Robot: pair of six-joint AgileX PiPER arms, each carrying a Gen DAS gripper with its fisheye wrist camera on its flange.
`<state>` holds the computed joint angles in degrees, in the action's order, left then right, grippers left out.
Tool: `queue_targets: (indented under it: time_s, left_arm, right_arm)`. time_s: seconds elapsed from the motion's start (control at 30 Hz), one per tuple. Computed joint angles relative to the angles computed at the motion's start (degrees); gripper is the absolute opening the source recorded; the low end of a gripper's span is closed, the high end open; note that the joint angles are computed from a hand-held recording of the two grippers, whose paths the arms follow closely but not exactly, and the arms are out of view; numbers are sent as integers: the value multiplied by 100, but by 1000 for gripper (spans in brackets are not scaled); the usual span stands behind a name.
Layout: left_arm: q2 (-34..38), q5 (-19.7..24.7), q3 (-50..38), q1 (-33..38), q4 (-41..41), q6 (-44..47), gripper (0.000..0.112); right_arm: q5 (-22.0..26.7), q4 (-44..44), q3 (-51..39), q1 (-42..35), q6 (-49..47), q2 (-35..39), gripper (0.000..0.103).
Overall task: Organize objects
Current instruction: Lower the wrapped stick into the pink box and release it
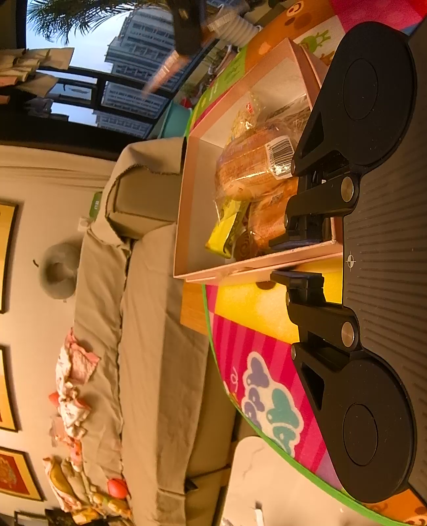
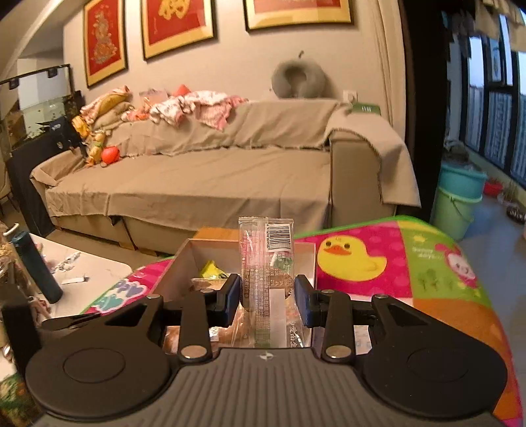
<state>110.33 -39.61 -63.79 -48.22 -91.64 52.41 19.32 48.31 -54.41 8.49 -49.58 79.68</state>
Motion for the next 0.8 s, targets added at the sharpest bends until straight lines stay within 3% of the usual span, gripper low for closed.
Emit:
queue_targets:
  time_s: [0.23, 0.73, 0.8]
  left_arm:
    - [-16, -8, 30, 2, 28, -18, 17]
    - [-60, -2, 150, 0, 230, -245, 18]
    - [-60, -25, 155, -17, 217, -248, 17]
  right_arm:
    - [-302, -813, -180, 313, 949, 712, 35]
    - [-428, -1102, -310, 570, 1276, 1342, 38]
    - [-492, -602, -182, 552, 793, 1208, 40]
